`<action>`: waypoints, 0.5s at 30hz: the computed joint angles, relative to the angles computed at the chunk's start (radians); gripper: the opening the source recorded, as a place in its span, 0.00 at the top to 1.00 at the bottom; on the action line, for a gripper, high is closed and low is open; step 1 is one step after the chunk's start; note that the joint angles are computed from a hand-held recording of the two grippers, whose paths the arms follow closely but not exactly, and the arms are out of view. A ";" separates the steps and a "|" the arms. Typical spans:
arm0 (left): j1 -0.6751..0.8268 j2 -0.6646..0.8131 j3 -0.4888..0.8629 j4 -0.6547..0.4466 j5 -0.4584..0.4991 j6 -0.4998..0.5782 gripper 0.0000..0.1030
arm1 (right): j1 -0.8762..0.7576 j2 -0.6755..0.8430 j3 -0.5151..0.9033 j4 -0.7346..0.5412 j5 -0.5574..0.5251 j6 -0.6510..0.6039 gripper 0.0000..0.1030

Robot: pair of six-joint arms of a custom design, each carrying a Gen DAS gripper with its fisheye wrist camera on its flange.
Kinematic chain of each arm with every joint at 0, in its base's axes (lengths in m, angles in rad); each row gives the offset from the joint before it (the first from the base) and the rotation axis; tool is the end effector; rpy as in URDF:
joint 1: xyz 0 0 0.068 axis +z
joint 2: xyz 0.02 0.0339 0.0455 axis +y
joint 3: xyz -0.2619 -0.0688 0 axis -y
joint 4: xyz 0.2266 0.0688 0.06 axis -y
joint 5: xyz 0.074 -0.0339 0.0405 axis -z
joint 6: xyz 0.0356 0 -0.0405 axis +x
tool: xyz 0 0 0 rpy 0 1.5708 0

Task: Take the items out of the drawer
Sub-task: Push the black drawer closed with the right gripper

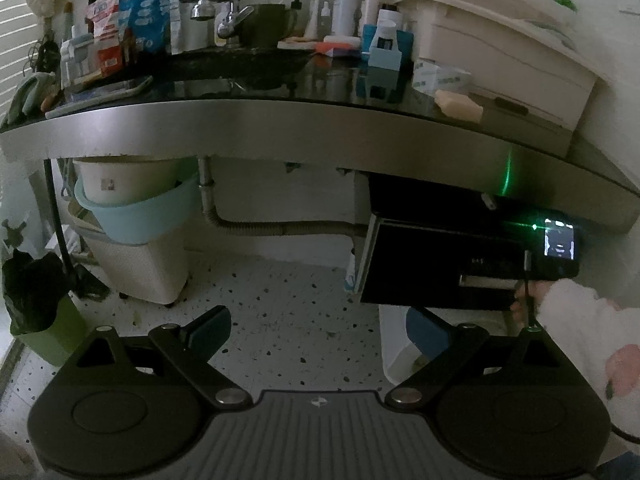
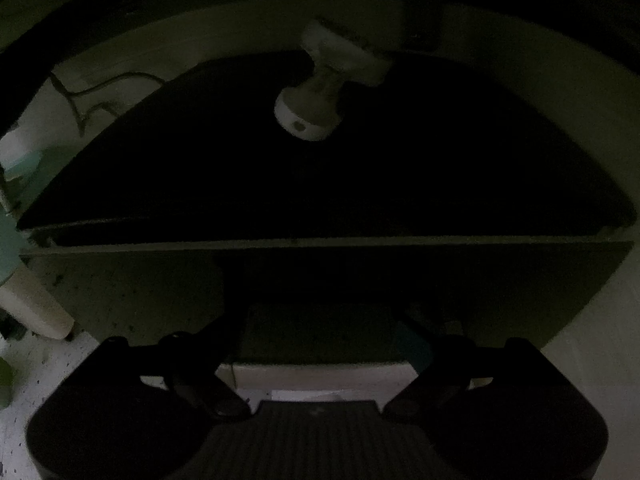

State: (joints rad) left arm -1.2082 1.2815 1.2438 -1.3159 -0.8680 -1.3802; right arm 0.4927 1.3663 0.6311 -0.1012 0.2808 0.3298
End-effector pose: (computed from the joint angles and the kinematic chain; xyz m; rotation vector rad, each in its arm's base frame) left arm 0.0945 -0.1726 0.3212 -0.3067 2.2334 0.0488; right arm 0.2229 0.1084 0.1821 -0.0642 2.3647 0.0572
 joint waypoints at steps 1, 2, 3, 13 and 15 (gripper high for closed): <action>0.000 0.001 0.001 -0.003 -0.001 -0.001 0.07 | 0.004 0.008 0.006 0.001 0.009 -0.009 0.17; 0.003 0.000 0.001 -0.003 0.001 0.000 0.07 | 0.003 0.015 0.013 0.000 0.010 -0.015 0.17; 0.006 0.000 0.000 -0.003 0.002 0.001 0.07 | -0.001 0.021 0.020 -0.002 0.006 -0.018 0.17; 0.040 -0.002 -0.006 0.037 -0.011 0.070 0.07 | -0.011 -0.032 -0.016 -0.006 -0.038 -0.044 0.17; 0.046 -0.010 -0.013 0.063 -0.008 0.099 0.07 | -0.006 -0.083 -0.033 -0.031 -0.056 -0.047 0.17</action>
